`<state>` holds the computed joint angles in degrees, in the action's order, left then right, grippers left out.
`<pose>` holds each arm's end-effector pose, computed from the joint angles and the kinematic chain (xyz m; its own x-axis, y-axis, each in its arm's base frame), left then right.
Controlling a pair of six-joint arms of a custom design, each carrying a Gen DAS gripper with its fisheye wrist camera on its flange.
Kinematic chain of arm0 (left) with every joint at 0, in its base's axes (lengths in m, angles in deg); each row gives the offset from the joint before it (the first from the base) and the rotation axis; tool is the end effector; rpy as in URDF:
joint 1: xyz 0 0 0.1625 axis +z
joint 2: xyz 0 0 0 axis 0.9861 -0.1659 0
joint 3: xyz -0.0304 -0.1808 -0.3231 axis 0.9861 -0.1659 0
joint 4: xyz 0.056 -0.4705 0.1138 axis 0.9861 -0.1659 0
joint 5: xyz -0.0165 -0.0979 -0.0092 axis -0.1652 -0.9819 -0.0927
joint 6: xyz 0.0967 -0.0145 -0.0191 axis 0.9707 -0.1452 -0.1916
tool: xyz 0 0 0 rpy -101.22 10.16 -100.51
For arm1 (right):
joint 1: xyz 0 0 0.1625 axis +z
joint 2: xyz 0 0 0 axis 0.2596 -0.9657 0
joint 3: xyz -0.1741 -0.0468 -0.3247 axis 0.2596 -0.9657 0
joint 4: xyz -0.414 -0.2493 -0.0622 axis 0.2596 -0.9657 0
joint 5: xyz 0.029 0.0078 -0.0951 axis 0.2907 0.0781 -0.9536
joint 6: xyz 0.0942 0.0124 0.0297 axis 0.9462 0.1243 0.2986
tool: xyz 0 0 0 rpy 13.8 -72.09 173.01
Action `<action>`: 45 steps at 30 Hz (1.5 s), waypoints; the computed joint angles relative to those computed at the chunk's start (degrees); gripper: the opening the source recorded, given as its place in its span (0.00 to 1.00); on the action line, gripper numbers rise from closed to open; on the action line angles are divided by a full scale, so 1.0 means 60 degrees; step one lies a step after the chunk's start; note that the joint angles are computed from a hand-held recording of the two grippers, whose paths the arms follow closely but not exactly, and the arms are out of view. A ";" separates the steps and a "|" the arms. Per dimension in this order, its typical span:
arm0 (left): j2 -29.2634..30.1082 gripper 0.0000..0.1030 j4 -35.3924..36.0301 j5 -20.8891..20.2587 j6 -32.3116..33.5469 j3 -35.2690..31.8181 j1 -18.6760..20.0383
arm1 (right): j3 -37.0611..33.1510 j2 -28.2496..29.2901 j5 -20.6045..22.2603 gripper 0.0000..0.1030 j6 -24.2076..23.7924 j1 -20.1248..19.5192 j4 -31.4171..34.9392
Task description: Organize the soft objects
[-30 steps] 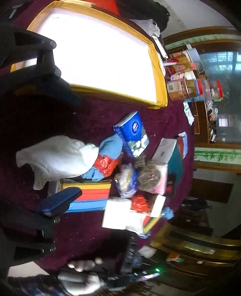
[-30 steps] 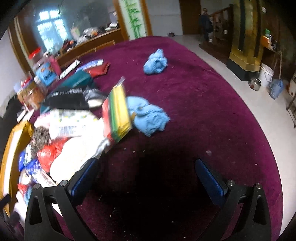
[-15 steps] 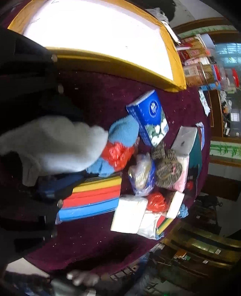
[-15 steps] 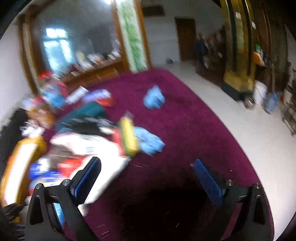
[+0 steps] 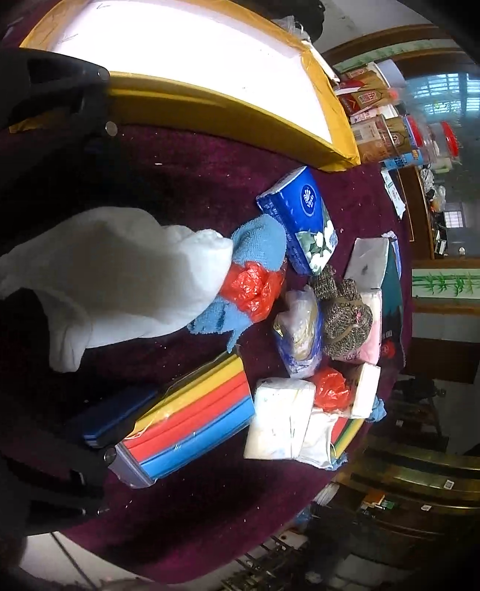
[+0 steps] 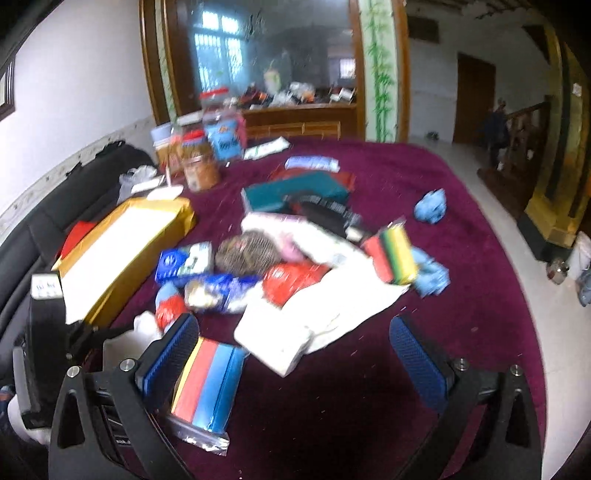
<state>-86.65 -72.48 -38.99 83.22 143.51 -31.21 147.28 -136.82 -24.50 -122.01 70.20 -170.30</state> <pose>-0.3657 -0.7263 -0.0492 -0.6762 0.3896 -0.6253 0.6209 0.7582 -0.1991 0.0476 -0.6787 0.3980 -0.7592 -0.1360 0.6365 -0.5431 0.6714 -0.5043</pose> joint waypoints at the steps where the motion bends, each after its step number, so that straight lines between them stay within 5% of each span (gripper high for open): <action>1: -0.0069 0.92 -0.0104 -0.0145 0.0027 0.0070 0.0034 | 0.0053 0.0014 -0.0003 1.00 -0.0007 -0.0017 0.0060; 6: -0.0405 0.58 -0.0645 -0.0450 -0.0039 0.0411 0.0144 | 0.0287 0.0043 -0.0279 1.00 -0.0438 0.0061 -0.0171; 9: -0.0478 0.58 -0.0665 -0.0573 -0.0111 0.0425 0.0205 | 0.0253 0.0087 -0.0340 1.00 -0.0278 0.0038 0.0115; 12: -0.0353 0.74 -0.0585 -0.0548 0.0053 0.0275 0.0189 | 0.0257 0.0096 -0.0325 1.00 -0.0120 -0.0003 0.0340; 14: -0.0187 0.74 -0.0585 -0.0476 0.0164 0.0149 0.0128 | 0.0268 0.0107 -0.0339 1.00 -0.0039 0.0002 0.0501; 15: -0.0060 0.60 -0.0615 -0.0201 0.0333 0.0075 0.0064 | 0.0274 0.0123 -0.0359 1.00 -0.0038 0.0017 0.0551; 16: 0.0059 0.32 -0.0811 0.0057 0.0596 0.0044 0.0003 | 0.0296 0.0135 -0.0390 1.00 -0.0077 0.0043 0.0574; 19: -0.0135 0.15 -0.0955 -0.0528 0.0561 0.0171 0.0088 | 0.0365 0.0136 -0.0441 1.00 -0.0272 0.0140 0.0612; 26: -0.1386 0.15 -0.1776 -0.1950 -0.0192 0.1310 0.0382 | -0.0029 0.0443 -0.0122 1.00 -0.0204 0.0368 0.1478; 29: -0.1873 0.15 -0.2367 -0.1990 -0.0088 0.1804 0.0329 | -0.0503 0.0893 0.0004 0.99 -0.0263 0.0577 0.2296; 34: -0.2480 0.15 -0.2829 -0.1739 -0.0187 0.2342 0.0373 | -0.1626 0.1934 -0.0200 0.69 -0.0004 0.0844 0.3841; 38: -0.2883 0.15 -0.2931 -0.1585 -0.0439 0.2685 0.0504 | -0.2147 0.2715 -0.1054 0.66 -0.0138 0.1042 0.3660; 40: -0.3010 0.15 -0.3005 -0.1477 -0.0475 0.2794 0.0552 | -0.2257 0.2978 -0.1547 0.42 -0.0285 0.1115 0.3202; 42: -0.3120 0.15 -0.3076 -0.1404 -0.0493 0.2876 0.0597 | -0.2454 0.3026 -0.1614 0.28 -0.0055 0.1095 0.3391; 45: -0.3212 0.15 -0.3112 -0.1501 -0.0520 0.2871 0.0692 | -0.2552 0.2909 -0.1390 0.27 0.0233 0.1032 0.3792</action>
<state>-105.92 -91.16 -48.00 80.10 160.74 -27.06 131.96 -119.36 -32.84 -120.62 76.39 -147.55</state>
